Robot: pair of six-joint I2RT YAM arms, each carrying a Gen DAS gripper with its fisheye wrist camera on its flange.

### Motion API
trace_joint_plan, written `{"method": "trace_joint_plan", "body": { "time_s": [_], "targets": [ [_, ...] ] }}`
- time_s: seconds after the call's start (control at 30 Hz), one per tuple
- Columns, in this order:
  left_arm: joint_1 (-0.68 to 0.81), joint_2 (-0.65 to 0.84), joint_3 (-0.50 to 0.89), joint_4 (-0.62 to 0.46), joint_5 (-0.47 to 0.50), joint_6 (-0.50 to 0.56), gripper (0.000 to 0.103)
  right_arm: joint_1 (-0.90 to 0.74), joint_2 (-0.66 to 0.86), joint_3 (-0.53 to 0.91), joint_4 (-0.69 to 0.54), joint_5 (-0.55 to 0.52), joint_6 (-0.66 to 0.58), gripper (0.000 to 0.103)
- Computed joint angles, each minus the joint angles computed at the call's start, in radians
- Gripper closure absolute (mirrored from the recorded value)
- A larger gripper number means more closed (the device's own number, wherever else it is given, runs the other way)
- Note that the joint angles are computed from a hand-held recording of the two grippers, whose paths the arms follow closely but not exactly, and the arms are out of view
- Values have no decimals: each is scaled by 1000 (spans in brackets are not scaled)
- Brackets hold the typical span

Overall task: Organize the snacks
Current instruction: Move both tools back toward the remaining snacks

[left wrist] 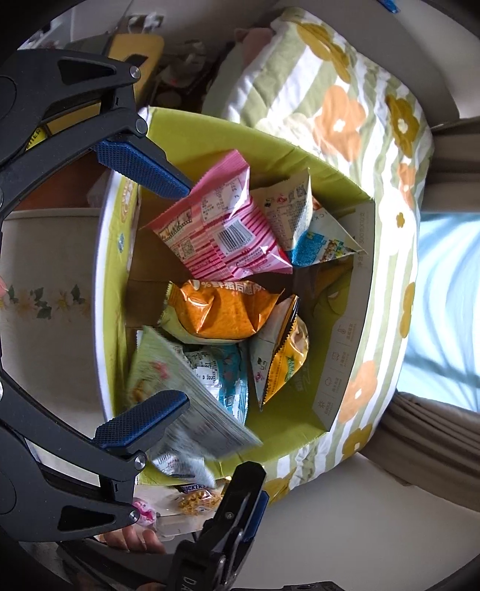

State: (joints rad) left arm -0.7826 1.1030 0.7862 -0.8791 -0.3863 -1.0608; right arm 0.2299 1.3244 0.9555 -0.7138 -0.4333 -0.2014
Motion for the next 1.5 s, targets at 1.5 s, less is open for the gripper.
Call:
{"method": "trace_joint_plan", "body": {
  "time_s": [1.5],
  "targets": [
    [-493,1163,1206,-57,-55,-313,0,-1201,405,495,-573,-202,-1093,7]
  ]
}}
